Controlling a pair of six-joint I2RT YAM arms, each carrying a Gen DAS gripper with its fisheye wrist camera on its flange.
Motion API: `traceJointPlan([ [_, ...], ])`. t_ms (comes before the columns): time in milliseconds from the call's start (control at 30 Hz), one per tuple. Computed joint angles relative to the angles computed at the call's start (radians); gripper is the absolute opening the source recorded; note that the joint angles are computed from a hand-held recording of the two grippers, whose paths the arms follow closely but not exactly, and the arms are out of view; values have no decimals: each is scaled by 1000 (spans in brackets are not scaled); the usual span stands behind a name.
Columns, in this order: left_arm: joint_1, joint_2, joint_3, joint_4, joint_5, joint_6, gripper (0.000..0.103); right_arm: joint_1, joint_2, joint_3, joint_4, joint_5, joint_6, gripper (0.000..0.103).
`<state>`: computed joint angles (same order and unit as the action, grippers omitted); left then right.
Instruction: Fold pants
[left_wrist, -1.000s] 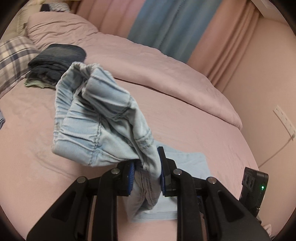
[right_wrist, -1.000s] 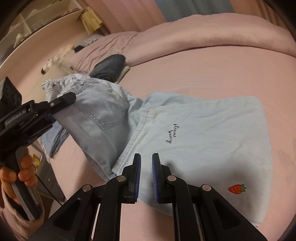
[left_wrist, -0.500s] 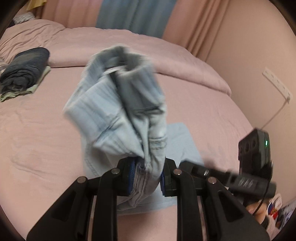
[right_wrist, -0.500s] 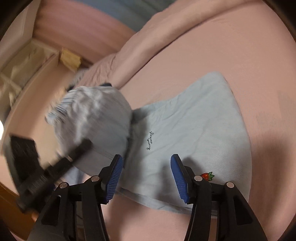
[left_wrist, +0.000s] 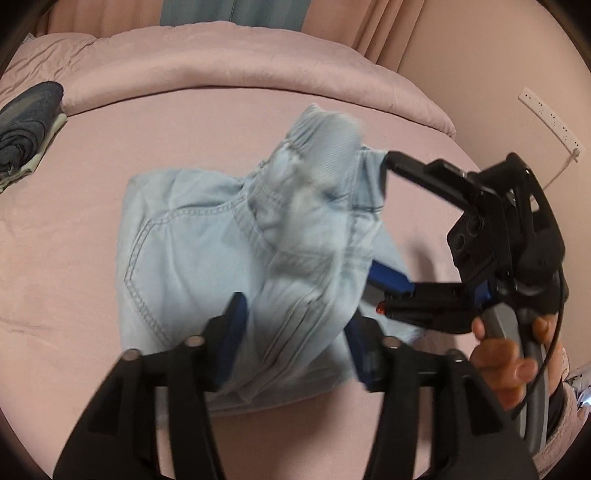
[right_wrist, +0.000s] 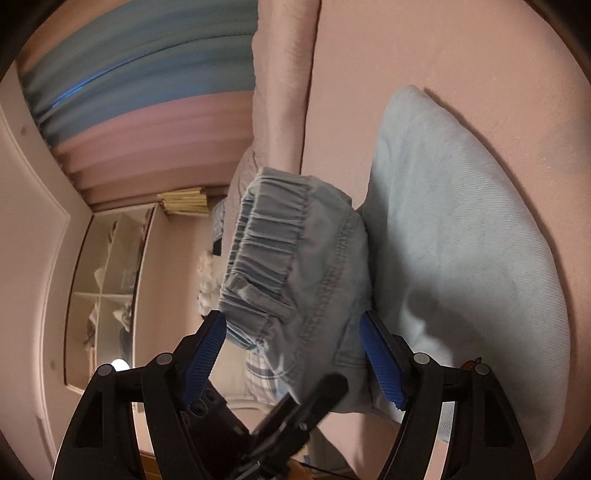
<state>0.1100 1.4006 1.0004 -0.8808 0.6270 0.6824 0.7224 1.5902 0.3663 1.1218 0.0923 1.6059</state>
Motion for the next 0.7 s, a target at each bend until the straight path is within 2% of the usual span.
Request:
traceJointPlan([
  [133, 94, 46, 34, -97, 49, 125, 61, -15, 25, -32, 85, -6, 35, 75],
  [200, 149, 58, 38, -121, 60, 156, 61, -15, 14, -54, 109, 5, 51, 75],
  [367, 283, 130, 99, -200, 106, 208, 64, -16, -16, -39, 64, 30, 73, 80],
  [433, 306, 149, 115, -194, 102, 188, 65, -23, -67, -8, -68, 7, 56, 80],
  [500, 329, 169, 126, -202, 95, 184, 65, -26, -156, 103, -414, -12, -9, 79],
  [533, 337, 175, 131, -202, 95, 180, 65, -23, -174, 160, -546, -9, -48, 77],
  [567, 346, 181, 137, -207, 96, 183, 65, -16, -181, 216, -660, -1, -86, 69],
  [600, 352, 185, 143, -213, 98, 187, 65, -9, -176, 280, -763, 7, -128, 56],
  [667, 358, 188, 141, -215, 96, 184, 65, 8, -163, 373, -907, 39, -199, 41],
  [700, 360, 191, 139, -212, 94, 182, 65, 16, -166, 405, -965, 62, -237, 37],
])
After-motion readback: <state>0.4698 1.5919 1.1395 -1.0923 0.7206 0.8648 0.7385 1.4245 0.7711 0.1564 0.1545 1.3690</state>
